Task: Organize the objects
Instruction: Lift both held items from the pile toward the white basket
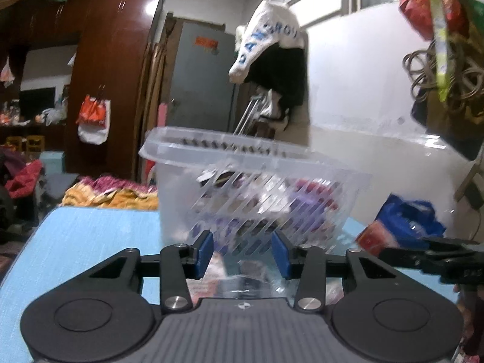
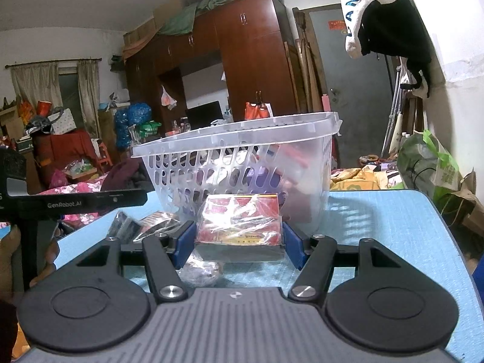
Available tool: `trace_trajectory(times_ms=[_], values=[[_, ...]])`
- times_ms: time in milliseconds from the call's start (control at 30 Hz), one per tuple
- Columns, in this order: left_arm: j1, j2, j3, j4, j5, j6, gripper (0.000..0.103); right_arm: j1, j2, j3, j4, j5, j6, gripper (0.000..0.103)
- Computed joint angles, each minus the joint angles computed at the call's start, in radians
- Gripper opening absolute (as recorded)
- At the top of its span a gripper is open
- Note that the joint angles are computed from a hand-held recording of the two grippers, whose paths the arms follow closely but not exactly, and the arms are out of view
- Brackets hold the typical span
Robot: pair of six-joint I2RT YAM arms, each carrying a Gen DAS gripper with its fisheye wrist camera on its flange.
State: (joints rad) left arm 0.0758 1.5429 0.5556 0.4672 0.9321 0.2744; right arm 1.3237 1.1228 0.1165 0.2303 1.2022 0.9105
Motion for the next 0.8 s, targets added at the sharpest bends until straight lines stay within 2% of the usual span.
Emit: trace_trajectory(times_ms=[67, 133, 233, 300, 433, 467, 500, 533, 667, 800], values=[[0.023, -0.016, 0.008, -0.064, -0.007, 0.029, 0.047, 0.006, -0.004, -0.002, 0.000, 0.005, 0.003, 0.065], [0.081, -0.052, -0.021, -0.096, 0.032, 0.098, 0.048, 0.007, -0.010, -0.006, 0.000, 0.007, 0.003, 0.065], [0.125, -0.095, -0.053, -0.210, 0.055, 0.287, 0.054, 0.004, -0.013, -0.010, 0.012, 0.007, -0.002, 0.065], [0.103, -0.103, -0.062, -0.245, 0.015, 0.348, 0.054, 0.003, -0.004, -0.003, 0.006, 0.003, -0.001, 0.065], [0.047, -0.117, -0.037, -0.281, -0.094, 0.328, 0.055, 0.015, 0.027, 0.020, -0.030, 0.024, 0.025, 0.065], [0.035, -0.119, -0.034, -0.293, -0.120, 0.332, 0.054, 0.015, 0.025, 0.019, -0.030, 0.025, 0.024, 0.065], [0.029, -0.118, -0.028, -0.313, -0.134, 0.347, 0.048, 0.015, 0.025, 0.019, -0.029, 0.025, 0.024, 0.065], [0.029, -0.122, -0.033, -0.316, -0.134, 0.360, 0.048, 0.016, 0.029, 0.018, -0.025, 0.026, 0.026, 0.065], [0.068, -0.148, -0.096, -0.221, -0.078, 0.351, 0.047, 0.024, 0.034, 0.019, -0.024, 0.037, 0.035, 0.065], [0.136, -0.163, -0.141, -0.155, 0.048, 0.324, 0.047, 0.037, 0.041, 0.025, -0.036, 0.055, 0.045, 0.065]])
